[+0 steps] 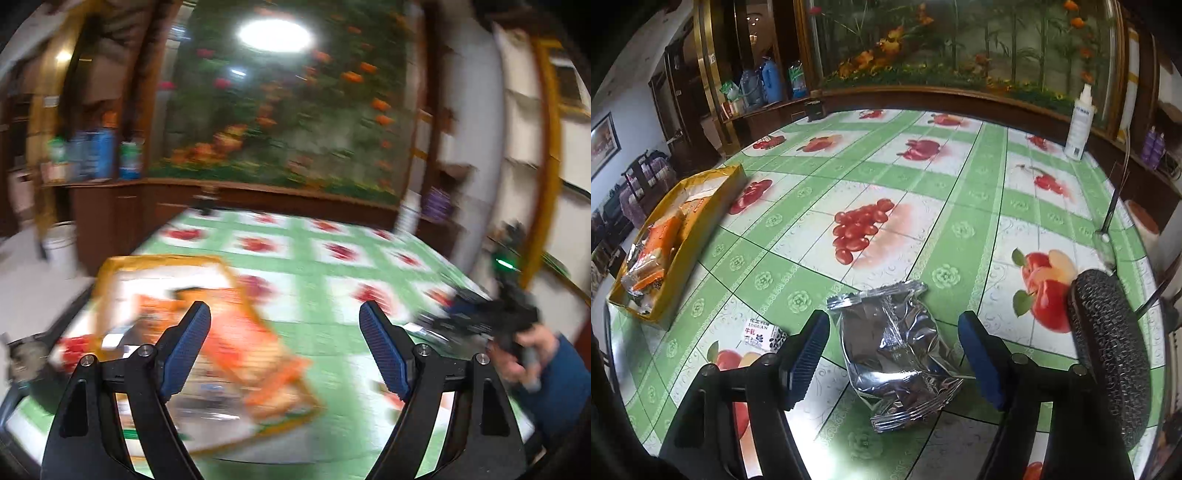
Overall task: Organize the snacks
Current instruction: 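Grasp the silver foil packet with the right tool while the left tool grasps the small white milk carton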
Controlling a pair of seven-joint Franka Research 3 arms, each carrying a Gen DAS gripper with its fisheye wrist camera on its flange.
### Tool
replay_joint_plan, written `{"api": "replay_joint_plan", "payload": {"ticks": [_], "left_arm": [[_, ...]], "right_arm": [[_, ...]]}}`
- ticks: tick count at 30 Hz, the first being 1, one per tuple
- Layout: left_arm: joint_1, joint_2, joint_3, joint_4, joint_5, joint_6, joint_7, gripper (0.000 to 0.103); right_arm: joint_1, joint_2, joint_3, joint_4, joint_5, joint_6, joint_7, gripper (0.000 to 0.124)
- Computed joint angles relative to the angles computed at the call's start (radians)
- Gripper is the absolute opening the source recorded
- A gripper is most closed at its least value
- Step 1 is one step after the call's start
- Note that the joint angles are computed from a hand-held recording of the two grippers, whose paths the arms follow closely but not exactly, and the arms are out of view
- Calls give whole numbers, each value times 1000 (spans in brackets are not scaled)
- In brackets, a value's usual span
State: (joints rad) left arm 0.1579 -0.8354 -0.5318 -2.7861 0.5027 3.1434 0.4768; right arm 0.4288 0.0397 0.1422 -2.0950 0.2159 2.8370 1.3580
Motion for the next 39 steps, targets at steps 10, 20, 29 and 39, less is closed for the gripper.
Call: {"api": "replay_joint_plan", "payload": {"ticks": [10,20,29,39], "left_arm": [[-386,418,215,227,-21,-159,349,83],[-467,606,277,408,-141,-288,536,83],[-458,743,273,526,-143,-341,631,75],[-438,735,254,496,-72,-317,464,31]], "right_arm": [[13,30,-18,12,-237,-25,162,79],[8,35,-15,15,-160,-44,241,62],[14,28,-18,13,-203,-57,310,62],[12,27,-17,14,-187,-61,308,62]]}}
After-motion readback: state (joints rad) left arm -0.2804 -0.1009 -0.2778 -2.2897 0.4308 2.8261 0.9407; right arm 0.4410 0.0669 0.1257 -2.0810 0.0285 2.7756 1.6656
